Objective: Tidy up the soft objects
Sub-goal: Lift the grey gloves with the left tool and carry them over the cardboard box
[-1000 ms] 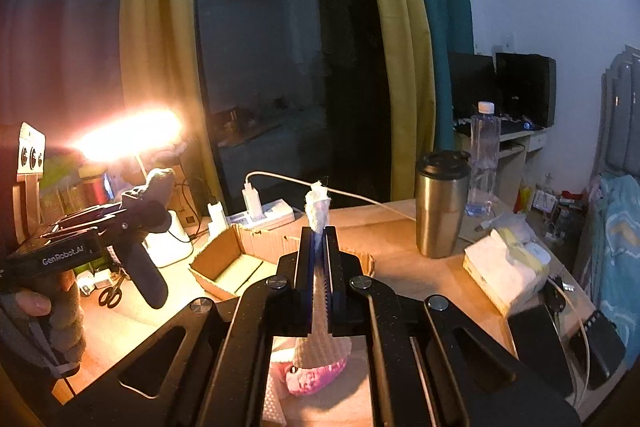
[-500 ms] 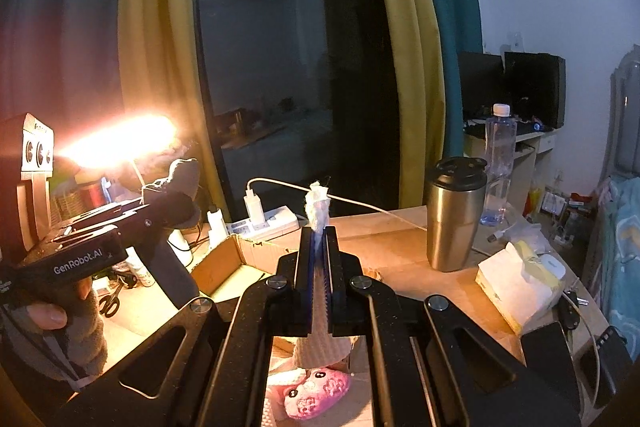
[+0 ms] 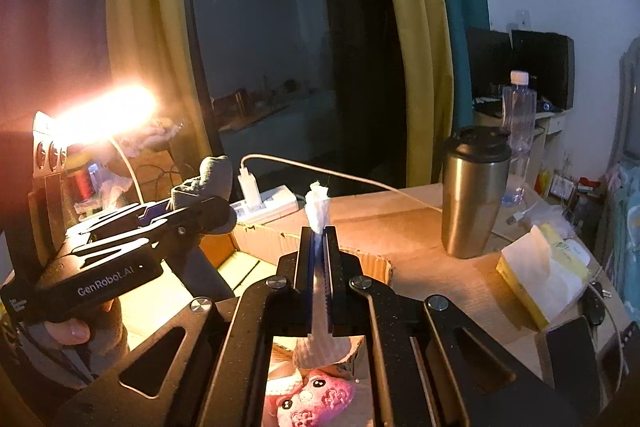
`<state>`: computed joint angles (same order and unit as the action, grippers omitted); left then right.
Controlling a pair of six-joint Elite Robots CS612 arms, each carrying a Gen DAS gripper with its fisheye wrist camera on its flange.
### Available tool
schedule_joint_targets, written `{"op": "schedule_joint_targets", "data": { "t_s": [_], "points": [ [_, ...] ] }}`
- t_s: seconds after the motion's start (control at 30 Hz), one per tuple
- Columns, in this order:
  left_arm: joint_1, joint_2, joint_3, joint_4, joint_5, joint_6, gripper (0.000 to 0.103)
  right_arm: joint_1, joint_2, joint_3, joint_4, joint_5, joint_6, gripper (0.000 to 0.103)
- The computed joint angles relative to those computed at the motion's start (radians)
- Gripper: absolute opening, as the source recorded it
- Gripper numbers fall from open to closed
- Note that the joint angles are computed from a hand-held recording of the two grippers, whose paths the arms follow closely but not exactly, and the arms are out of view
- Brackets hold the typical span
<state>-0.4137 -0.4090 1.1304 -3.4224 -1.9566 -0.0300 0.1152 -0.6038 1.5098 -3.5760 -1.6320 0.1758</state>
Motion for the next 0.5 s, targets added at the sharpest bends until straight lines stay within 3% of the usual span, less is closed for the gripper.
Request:
{"op": "schedule_joint_targets", "data": {
  "t_s": [0.5],
  "points": [
    [-0.007, 0.068, -0.101, 0.163, -0.011, 0.025, 0.035, -0.012, 0.058, -0.075, 0.118, 0.026, 0.015, 0.004]
  ]
}}
